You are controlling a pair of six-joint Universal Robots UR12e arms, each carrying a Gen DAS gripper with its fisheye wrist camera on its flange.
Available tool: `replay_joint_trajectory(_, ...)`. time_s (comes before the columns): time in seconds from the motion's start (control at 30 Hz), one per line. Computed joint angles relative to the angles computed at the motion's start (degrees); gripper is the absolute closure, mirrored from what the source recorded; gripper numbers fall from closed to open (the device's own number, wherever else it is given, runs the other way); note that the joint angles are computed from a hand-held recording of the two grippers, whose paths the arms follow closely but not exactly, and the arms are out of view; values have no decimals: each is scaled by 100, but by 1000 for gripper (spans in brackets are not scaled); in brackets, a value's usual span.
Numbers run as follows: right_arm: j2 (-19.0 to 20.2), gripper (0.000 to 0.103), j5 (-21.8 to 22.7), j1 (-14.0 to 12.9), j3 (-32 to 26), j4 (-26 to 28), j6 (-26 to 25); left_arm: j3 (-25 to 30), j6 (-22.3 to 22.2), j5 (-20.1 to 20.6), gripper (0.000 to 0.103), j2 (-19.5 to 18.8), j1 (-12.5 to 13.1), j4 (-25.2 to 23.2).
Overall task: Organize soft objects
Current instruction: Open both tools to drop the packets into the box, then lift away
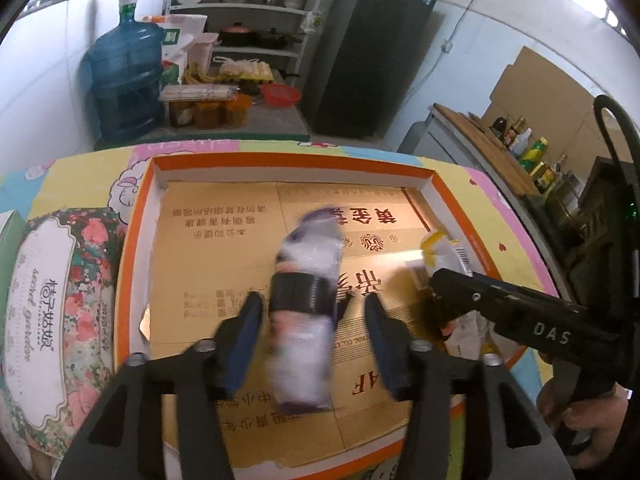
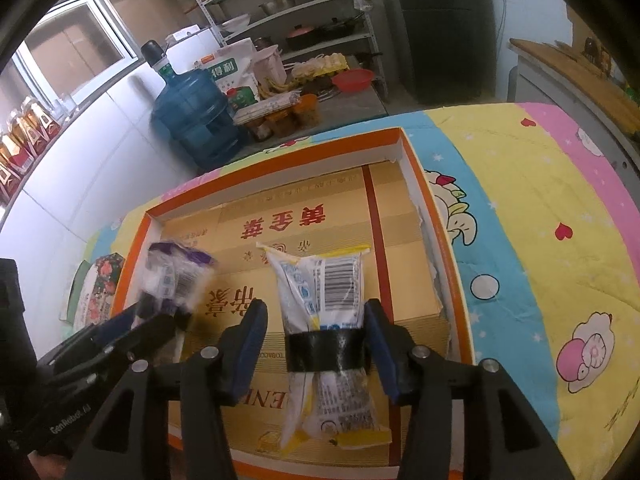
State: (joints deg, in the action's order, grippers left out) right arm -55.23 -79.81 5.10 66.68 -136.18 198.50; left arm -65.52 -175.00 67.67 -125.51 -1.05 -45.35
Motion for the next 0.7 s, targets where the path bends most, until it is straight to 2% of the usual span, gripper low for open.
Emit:
replay_joint_trajectory(0.07,-14,52,65,-14,28,-43,36,-29,-19,37,33,8,-3,66)
replay_joint_trajectory(0.23,-77,51,122,-32,100,-120,141,-71,-93,-44,31,37,23,134)
replay_joint_trajectory(0.37,-190,51,28,-28,230,-395,358,-261,-73,-95,29,143,49,549)
replay_joint_trajectory(0.4,-209,49,-72,-17,231,-410,411,-313,-73,-135,28,169,57,706)
replay_joint_trajectory(0.5,-304,30,-566,43,245,-510,674,-521,-78,-249,27,270,87,1318)
replay_joint_trajectory(0.53,-362,28,-671,50,327,-714,777,-574,-63,-282,26,306,98,1476)
replay_joint_trajectory(0.6,-474,26,-684,37,567,-1361,930,-579,-13,-347,26,352,119,1486)
replay_joint_trajectory(0.63,-535,21,-717,40,707,-1741,969,-573,4,-388,26,376,135,1472)
replay_joint_trajectory(0.7,-620,12,-755,49,866,-2142,941,-575,12,-374,26,418,156,1545)
